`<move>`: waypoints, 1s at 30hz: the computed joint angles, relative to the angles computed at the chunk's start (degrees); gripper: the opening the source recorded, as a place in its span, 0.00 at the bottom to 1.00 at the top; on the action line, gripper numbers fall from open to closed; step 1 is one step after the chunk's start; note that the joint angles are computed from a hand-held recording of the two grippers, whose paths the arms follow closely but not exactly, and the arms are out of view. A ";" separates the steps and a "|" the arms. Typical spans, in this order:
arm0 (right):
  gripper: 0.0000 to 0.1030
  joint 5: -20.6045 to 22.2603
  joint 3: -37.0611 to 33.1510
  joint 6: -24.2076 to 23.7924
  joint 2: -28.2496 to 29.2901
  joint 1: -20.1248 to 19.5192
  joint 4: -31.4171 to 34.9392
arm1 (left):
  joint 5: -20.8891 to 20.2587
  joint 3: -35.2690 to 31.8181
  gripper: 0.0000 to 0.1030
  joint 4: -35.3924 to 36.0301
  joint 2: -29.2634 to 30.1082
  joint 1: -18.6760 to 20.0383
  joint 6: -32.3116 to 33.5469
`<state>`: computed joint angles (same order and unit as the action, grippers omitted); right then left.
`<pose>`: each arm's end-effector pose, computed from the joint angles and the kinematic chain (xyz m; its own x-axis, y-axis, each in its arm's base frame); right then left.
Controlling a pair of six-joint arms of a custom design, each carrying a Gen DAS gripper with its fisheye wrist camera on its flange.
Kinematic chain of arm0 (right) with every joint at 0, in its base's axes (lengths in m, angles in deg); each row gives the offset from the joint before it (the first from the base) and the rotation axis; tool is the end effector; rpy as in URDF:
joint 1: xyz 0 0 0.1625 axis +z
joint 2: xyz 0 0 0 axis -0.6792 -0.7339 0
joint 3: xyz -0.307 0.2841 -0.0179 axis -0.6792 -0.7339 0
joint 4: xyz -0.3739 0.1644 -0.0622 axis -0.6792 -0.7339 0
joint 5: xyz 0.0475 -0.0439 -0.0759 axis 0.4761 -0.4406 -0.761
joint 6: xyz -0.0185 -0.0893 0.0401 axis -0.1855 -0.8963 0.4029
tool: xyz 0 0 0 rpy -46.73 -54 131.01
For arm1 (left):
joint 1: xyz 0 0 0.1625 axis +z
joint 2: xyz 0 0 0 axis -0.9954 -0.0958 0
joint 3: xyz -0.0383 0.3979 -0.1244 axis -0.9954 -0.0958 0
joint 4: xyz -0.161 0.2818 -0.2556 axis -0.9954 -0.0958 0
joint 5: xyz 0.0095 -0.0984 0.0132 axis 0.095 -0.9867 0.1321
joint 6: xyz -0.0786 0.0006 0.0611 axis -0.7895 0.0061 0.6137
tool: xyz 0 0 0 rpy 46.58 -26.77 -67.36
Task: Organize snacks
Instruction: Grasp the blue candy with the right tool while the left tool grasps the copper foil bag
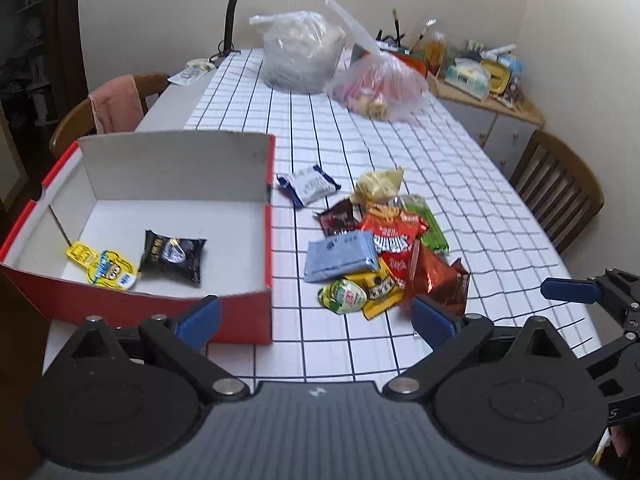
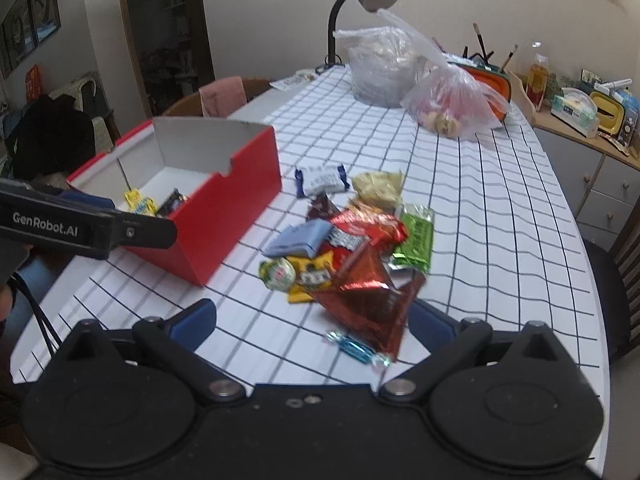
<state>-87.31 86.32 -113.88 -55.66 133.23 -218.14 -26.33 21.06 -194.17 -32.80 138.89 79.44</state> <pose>0.0804 -0.6727 0.2871 -0.7062 0.1496 0.6920 -0.4085 0.7123 -0.5708 -0.3624 -0.8082 0.0304 -0.6473 0.5972 -0.4736 0.7398 0.6420 -0.2016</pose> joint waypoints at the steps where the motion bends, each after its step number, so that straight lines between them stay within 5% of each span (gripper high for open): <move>1: 0.98 0.46 0.46 -0.14 -0.45 -0.57 0.49 | 0.62 -0.13 0.99 0.05 0.45 -0.18 -0.13; 15: 0.71 7.53 -2.12 -2.32 -1.25 -7.56 16.30 | 5.78 -3.37 0.98 3.14 5.57 -1.53 -2.90; 30: 0.37 7.09 -7.09 -8.24 1.52 -9.44 19.64 | 5.08 -13.54 0.98 9.07 11.70 -1.14 -1.95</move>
